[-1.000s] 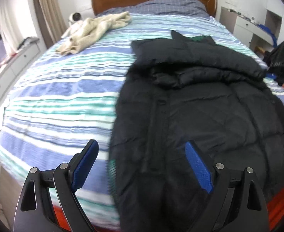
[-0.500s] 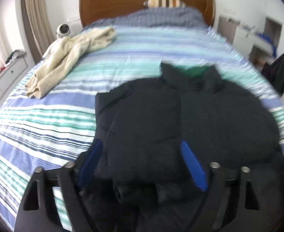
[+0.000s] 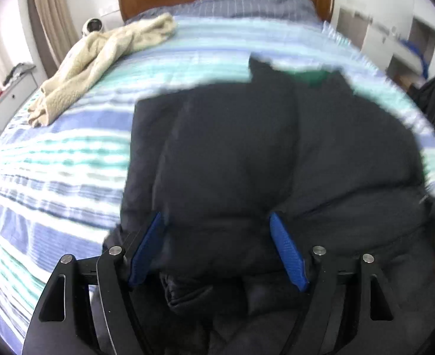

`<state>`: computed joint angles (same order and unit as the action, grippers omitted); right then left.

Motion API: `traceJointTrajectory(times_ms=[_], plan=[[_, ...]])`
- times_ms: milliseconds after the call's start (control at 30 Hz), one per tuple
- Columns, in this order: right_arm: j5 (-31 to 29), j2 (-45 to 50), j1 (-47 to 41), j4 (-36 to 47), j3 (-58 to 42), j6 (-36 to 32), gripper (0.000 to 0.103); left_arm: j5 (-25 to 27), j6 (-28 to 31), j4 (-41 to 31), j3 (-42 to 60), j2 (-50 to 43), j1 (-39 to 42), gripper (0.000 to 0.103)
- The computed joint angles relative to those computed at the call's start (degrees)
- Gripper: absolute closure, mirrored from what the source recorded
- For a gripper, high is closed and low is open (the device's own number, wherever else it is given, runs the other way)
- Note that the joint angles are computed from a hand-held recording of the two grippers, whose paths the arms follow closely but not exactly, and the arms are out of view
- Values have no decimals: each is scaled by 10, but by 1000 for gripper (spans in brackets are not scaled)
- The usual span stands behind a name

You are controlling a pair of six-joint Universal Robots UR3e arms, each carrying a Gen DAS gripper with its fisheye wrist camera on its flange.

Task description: Fold large clothes

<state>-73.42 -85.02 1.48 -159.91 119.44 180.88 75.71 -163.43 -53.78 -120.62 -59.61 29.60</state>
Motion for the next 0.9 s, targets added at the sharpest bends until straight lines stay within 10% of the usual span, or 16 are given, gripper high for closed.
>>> traceJointTrajectory(times_ms=[467, 700, 900], plan=[[10, -2, -1, -68, 41, 14, 41, 66, -183, 106, 191, -352, -80, 13], [16, -10, -9, -89, 65, 13, 41, 113, -178, 107, 206, -363, -107, 11], [20, -15, -12, -95, 73, 17, 41, 0, -102, 43, 109, -168, -42, 8]])
